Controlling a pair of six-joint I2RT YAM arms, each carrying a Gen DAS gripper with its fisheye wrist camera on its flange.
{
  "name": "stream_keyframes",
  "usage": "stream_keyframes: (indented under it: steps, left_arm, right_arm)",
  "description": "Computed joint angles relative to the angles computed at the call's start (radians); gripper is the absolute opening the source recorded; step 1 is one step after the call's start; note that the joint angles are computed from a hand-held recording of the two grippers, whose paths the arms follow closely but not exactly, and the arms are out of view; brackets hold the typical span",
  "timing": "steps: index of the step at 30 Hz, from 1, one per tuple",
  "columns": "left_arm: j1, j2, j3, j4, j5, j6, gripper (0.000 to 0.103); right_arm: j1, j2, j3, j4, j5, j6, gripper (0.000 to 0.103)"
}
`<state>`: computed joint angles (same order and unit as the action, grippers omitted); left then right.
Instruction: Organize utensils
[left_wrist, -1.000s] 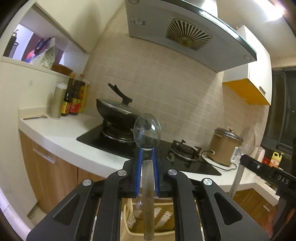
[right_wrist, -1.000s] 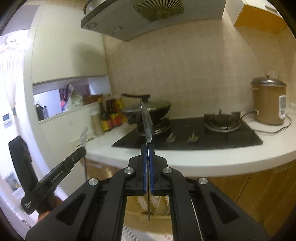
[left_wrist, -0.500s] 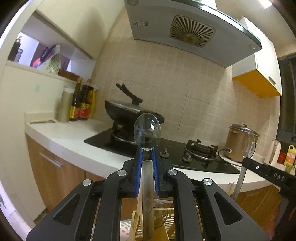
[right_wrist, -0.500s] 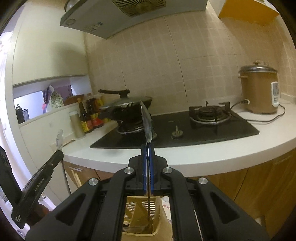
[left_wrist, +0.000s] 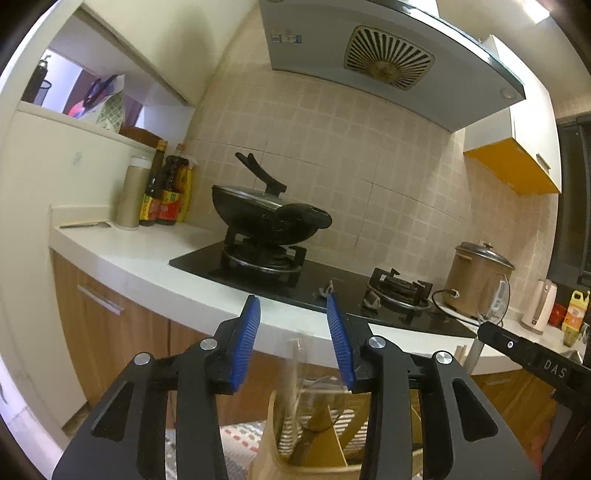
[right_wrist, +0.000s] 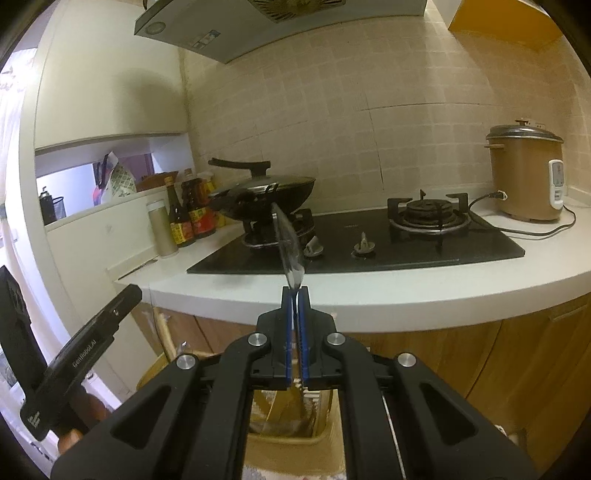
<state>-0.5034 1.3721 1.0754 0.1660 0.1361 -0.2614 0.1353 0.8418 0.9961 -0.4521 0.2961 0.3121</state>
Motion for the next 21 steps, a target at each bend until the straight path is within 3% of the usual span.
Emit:
stream_keyframes:
  steps: [2, 5, 12, 21]
  left_arm:
    - [0.009, -0.018, -0.013, -0.011, 0.014, -0.001, 0.035]
    - [0.023, -0.052, -0.030, -0.032, 0.030, 0.004, 0.035]
    - [0.057, -0.161, -0.066, -0.104, 0.074, 0.027, 0.036]
    - [0.076, -0.325, -0.151, -0.187, 0.100, 0.058, 0.048]
  right_arm:
    - [0.016, -0.015, -0.006, -0.024, 0.003, 0.016, 0.008]
    - [0.060, -0.042, -0.014, -0.050, 0.045, 0.034, 0.023]
    - [0.168, -0.099, -0.018, -0.115, 0.133, 0.084, 0.024]
    - [0.479, -0.158, -0.051, -0.248, 0.432, 0.208, 0.037]
